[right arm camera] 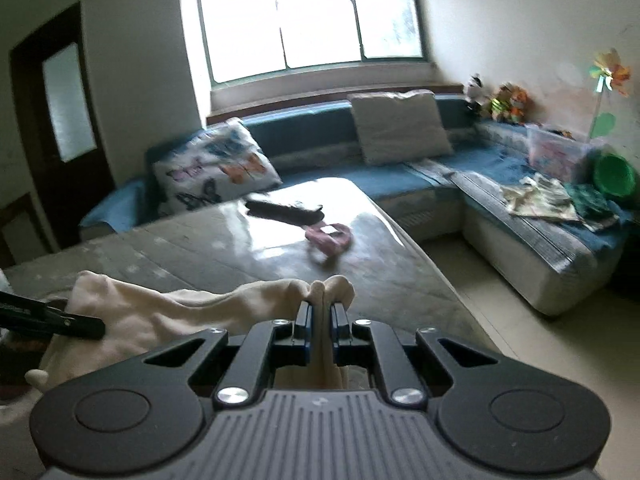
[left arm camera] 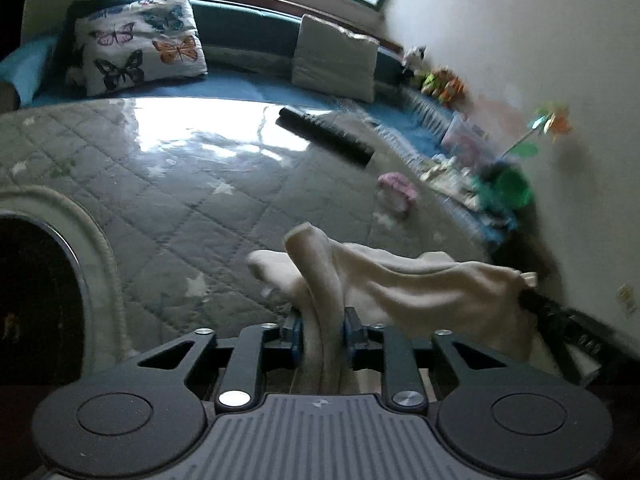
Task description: Fold clothes
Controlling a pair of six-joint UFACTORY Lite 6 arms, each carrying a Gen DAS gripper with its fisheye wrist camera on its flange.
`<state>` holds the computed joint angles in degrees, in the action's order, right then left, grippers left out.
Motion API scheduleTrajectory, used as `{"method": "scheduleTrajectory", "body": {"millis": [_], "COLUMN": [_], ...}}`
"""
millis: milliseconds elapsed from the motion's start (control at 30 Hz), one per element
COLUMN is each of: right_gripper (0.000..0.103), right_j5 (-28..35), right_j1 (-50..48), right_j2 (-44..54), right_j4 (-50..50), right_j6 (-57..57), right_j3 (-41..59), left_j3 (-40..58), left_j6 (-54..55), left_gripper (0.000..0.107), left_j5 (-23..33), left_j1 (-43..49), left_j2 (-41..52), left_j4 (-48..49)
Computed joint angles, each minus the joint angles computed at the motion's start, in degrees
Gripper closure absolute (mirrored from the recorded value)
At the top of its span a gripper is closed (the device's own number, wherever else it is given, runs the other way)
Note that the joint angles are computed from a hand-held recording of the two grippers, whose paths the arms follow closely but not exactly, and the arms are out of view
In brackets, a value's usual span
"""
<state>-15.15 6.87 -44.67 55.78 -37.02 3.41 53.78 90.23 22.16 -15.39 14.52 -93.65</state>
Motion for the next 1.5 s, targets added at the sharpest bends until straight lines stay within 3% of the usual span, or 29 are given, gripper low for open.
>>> {"method": "scheduleTrajectory", "body": {"millis": [67,167,300,400,500,700,933,1100,1300,1500], "right_gripper": [0.091,0.091,0.091,0.088,0.076,0.076,0.066,0.063,0.051,0.043], "right_j5": [-0.93,-1.73,-3.22,-4.85,-8.06,-13.22,-16.58,-16.60,-15.67,-14.86], "right_j1": [-1.26,-2.62,-1.62,0.23,2.88,4.94,4.53,4.47,8.20,13.92], "right_j2": [2.85,5.40,8.01,12.49,20.75,36.44,46.34,45.63,39.89,35.45], "right_j4": [-4.47,-10.27,-14.50,-23.00,-28.76,-32.77,-33.25,-32.81,-27.68,-21.09], "right_j6": [4.51,9.74,14.06,22.84,29.47,35.18,36.05,35.63,31.31,25.80], "right_j3": [-0.26,-0.14,1.01,2.81,6.57,14.07,18.46,18.28,15.54,13.09], "left_j3": [-0.63,-1.10,1.02,3.27,5.36,9.93,14.79,14.52,11.93,8.67], "left_j6": [5.76,10.54,13.13,18.67,25.05,38.15,35.24,43.07,65.97,75.14], "left_gripper": [0.073,0.057,0.049,0.042,0.037,0.031,0.028,0.025,0.020,0.015], "left_j5": [-3.71,-6.17,-8.76,-11.44,-13.16,-15.75,-17.08,-17.07,-16.88,-16.14], "left_j1": [-1.30,-1.43,-2.24,-4.33,-5.87,-8.09,-9.16,-9.58,-10.54,-10.99], "left_j2": [0.00,-0.28,1.08,3.21,5.69,10.93,16.33,16.15,14.06,10.89], "left_j4": [-4.00,-7.45,-9.73,-14.82,-20.27,-31.85,-28.67,-36.40,-58.84,-67.82]}}
